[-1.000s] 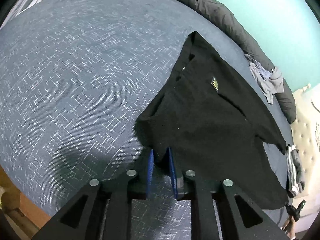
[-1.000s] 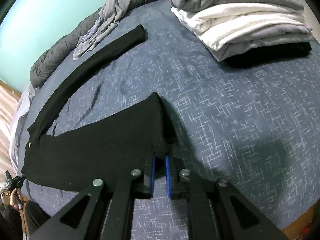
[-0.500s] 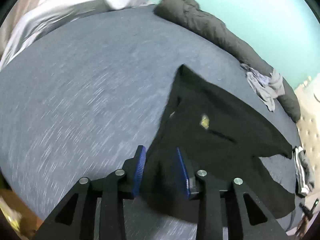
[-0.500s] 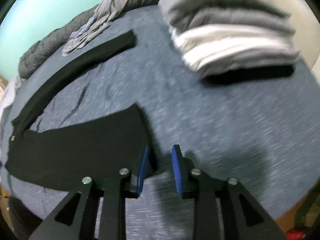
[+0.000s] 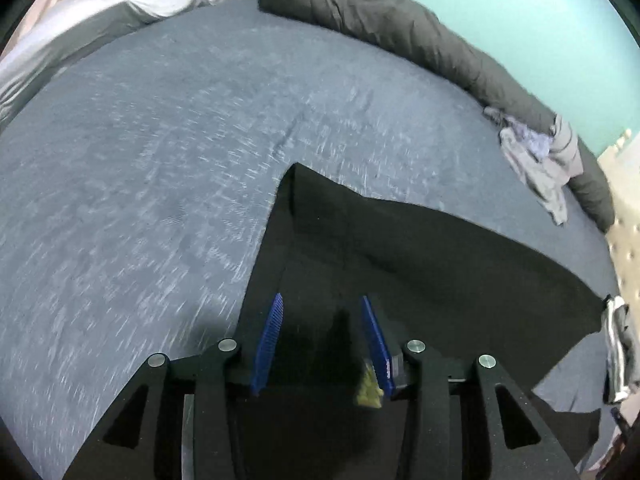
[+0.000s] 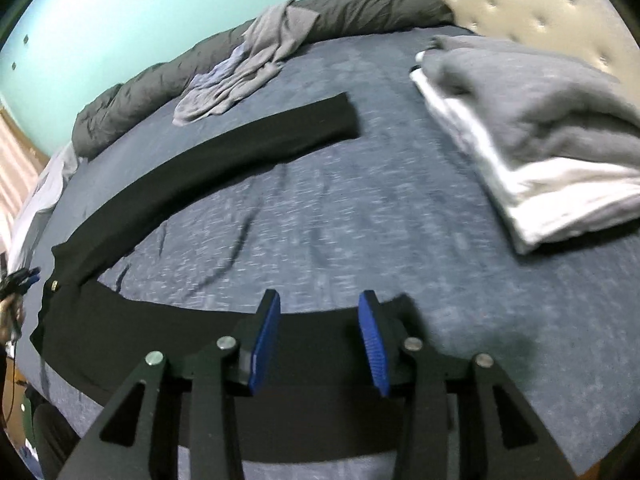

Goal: Fold clothes

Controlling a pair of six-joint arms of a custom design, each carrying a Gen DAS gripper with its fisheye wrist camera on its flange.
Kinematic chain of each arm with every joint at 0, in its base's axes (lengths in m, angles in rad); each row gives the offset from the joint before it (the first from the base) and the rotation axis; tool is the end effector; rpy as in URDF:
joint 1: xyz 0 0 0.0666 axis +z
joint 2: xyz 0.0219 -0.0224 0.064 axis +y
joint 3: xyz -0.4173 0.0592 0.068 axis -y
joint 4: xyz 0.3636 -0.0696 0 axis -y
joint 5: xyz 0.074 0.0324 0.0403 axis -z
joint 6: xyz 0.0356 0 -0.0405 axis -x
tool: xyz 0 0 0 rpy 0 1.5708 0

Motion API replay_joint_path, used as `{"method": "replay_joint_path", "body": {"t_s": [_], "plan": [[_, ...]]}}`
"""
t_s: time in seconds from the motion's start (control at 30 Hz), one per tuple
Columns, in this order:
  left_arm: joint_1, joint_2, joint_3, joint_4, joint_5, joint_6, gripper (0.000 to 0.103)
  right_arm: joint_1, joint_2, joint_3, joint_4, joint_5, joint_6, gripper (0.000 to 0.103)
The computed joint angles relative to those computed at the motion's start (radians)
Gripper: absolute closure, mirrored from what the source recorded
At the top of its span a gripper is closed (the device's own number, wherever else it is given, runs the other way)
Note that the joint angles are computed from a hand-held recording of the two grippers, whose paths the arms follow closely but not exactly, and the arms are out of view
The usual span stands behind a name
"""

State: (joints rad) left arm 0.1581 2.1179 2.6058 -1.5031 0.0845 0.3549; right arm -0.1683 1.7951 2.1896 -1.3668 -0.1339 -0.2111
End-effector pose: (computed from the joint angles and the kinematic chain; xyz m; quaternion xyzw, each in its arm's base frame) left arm 0.6679 0.1030 0.5289 -0.2325 0.9323 -0.0673 0.2687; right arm 0.5707 -0.0925 0.5717 0.1604 0.9400 0.0702 0.2927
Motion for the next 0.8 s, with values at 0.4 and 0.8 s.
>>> {"method": "replay_joint_path", "body": {"t_s": [0.4, 0.8], "plan": [[0.029, 0.023, -0.018, 0.002, 0.039, -0.032, 0.086, 0.043, 0.132, 0.198, -0.078, 0.000, 0.035, 0.062], [0.074, -0.122, -0.232, 0.224, 0.266, 0.065, 0.101, 0.059, 0.125, 0.182, -0.065, -0.016, 0.014, 0.062]]}}
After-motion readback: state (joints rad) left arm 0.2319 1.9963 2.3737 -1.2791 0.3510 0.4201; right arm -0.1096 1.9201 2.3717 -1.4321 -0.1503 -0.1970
